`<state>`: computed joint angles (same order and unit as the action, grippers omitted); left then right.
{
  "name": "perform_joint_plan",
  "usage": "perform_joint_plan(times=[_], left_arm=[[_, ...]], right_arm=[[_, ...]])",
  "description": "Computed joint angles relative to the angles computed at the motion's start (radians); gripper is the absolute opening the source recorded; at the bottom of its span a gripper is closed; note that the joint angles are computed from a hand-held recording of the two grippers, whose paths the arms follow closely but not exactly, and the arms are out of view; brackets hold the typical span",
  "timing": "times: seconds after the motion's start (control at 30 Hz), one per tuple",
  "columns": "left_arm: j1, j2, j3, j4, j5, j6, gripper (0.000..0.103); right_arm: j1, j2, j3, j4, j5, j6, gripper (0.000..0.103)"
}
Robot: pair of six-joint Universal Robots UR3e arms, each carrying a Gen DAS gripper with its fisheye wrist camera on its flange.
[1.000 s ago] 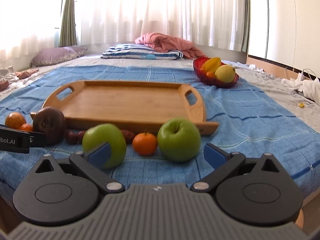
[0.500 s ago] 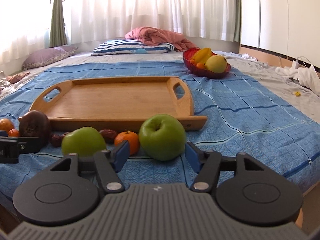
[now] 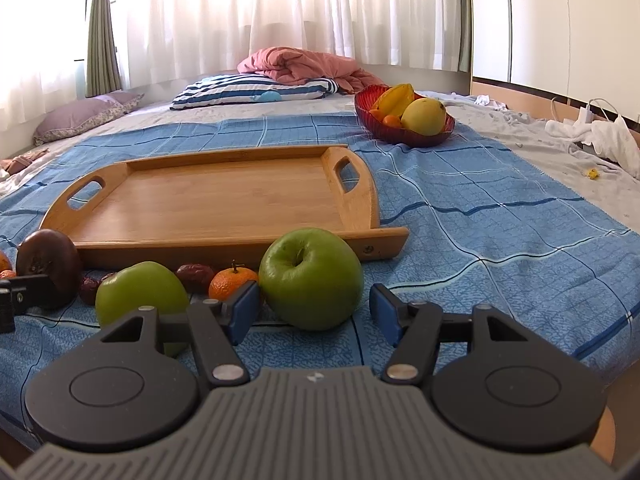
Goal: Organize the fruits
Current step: 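Reach the left tool to the dark brown fruit while the right tool reaches a green apple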
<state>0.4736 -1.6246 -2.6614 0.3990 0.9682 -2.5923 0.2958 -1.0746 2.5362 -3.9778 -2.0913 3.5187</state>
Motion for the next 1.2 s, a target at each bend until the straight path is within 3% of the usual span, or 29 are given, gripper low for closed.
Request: perform_joint_plan(times=[0.13,0.6,1.0,1.2], left_arm=[[-0.050,-0.072,0.055,0.057,0.041,-0.032,0.078],[-0.169,-0.210,0.152,0.111,0.142,-0.068,0.065],[-0.223,-0.261,0.223,0.108,0.223,-0.148,0.068],[-0.222,-0.289,0.243,0.109,0.208,-0.149,0.063]], right_arm=[[-0.005,0.004,-0.004,-0.006,0.002,-0.006,0.073],[-0.046,-0.006,-0.015,0.006,0.055,-0.030,0.073],[-0.112,-0.002,-0.028,0.008,0.130,-0.058,0.074],[-0.131,0.004,-0.040,0.021,0.150,-0.071,0.074]])
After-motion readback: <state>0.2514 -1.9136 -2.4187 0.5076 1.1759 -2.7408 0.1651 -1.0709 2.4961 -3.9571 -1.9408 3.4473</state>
